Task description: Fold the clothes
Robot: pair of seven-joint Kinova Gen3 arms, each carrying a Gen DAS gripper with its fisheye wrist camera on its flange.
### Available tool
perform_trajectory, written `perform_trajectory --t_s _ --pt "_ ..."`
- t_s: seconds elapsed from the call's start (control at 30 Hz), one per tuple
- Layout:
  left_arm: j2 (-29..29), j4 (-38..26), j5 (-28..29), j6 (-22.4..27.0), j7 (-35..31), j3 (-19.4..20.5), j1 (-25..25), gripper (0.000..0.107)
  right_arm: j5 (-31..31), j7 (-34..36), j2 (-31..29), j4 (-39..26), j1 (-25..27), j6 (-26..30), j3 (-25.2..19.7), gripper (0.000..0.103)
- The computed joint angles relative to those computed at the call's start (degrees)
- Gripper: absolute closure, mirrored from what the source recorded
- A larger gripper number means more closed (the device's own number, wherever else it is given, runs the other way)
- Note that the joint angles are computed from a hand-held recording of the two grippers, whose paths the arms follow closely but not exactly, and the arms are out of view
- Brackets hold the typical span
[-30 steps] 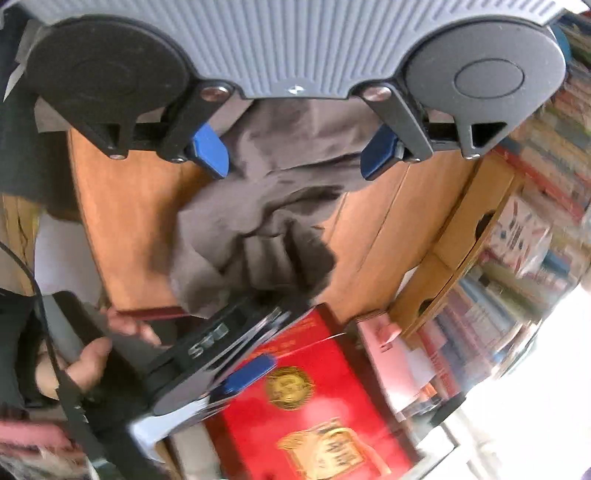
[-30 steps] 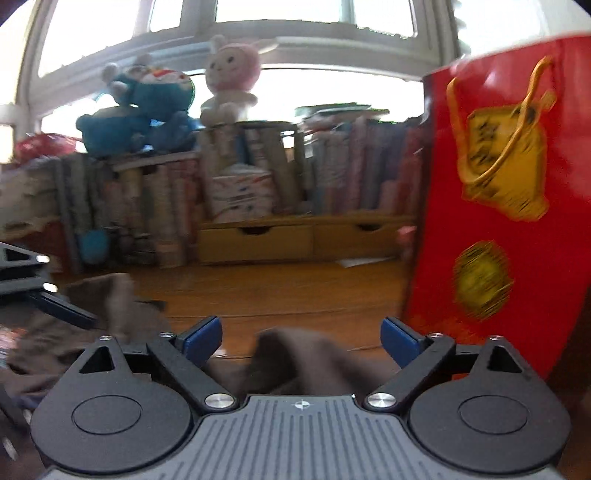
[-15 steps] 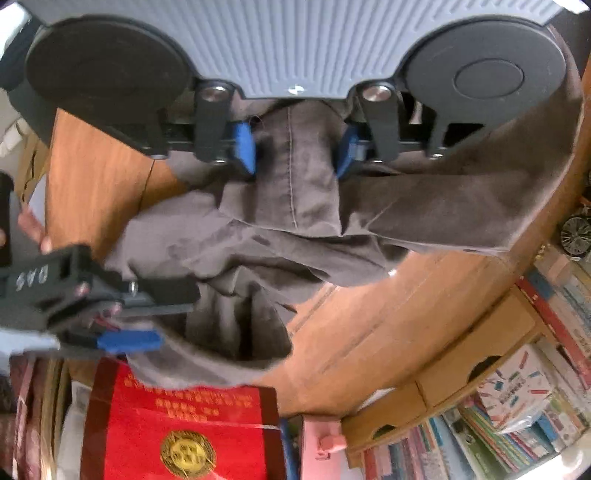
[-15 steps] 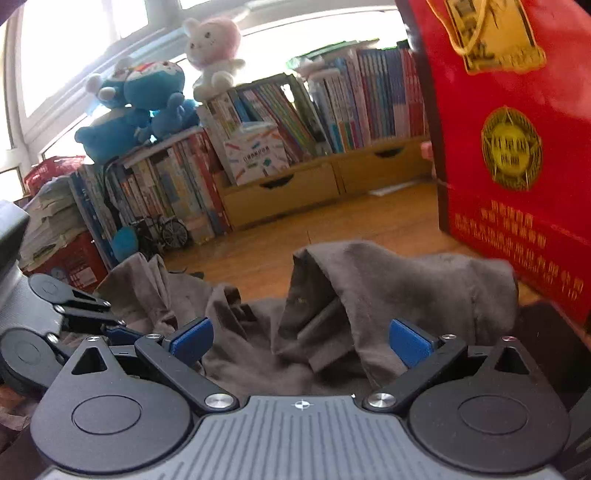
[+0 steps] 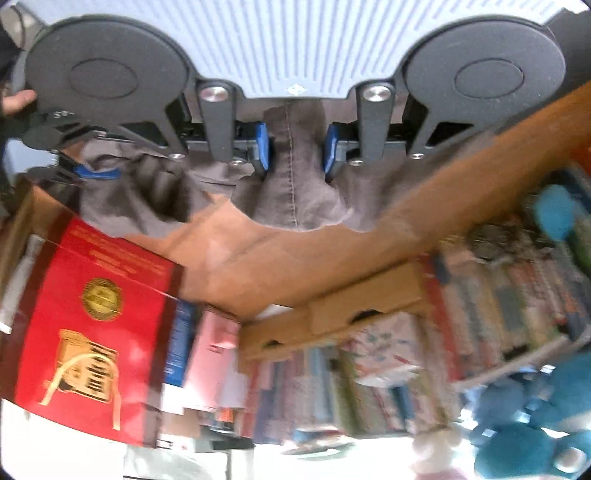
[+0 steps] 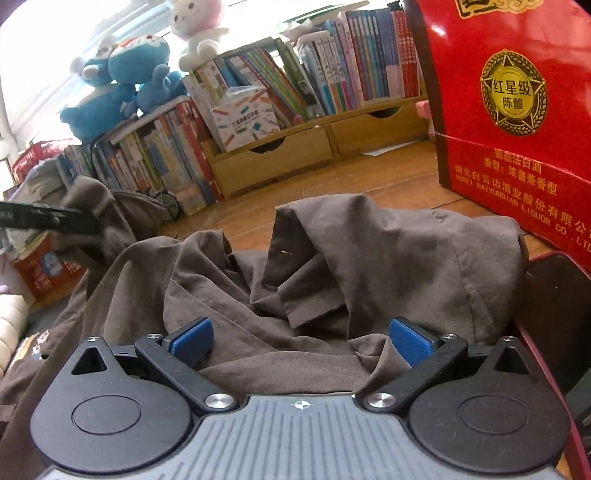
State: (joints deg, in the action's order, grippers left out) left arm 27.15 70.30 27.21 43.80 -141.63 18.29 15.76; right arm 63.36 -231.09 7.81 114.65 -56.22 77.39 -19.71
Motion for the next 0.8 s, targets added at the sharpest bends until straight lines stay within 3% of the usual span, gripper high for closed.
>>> perform_trajectory --t_s 0.1,0.17,0.27,0.4,0.57,0.7,0.8 --pt "-2.83 1.46 -4.86 -6.99 6.23 -7.18 4.52 0.073 -0.44 2.42 1.44 -1.38 -0.04 1.25 -0.02 0.0" --pt "-3.36 0.62 -6.4 -8.86 10.89 -12.49 6.39 0.073 -0.94 4.02 2.18 -2.39 -0.21 1.81 0.4 0.0" --pt "-2.79 -3.68 -9.16 -6.09 17.88 -20.45 7.83 0.072 -1.6 5.87 2.84 -3.54 -0.45 2.31 1.03 0.0" --pt "-3.35 -5.24 -18.41 -7.17 27.2 -31.07 10.53 0.07 -2.34 7.79 3.36 -4.68 -0.72 2.78 1.62 0.0" --pt "-3.45 -5.64 -25.73 -7.34 38.85 -43.89 13.47 0.066 -4.46 13.3 4.77 -7.94 -0.65 4.12 2.51 0.0" --pt "-2.2 -7.98 -34.07 -3.77 46.64 -46.09 11.5 0.066 -6.14 17.53 6.1 -10.43 -0.88 5.09 3.56 0.0" --pt "-3.53 -7.96 -32.76 -0.05 46.1 -41.33 5.98 0.068 -6.0 15.85 5.59 -10.03 -1.54 4.67 4.25 0.0"
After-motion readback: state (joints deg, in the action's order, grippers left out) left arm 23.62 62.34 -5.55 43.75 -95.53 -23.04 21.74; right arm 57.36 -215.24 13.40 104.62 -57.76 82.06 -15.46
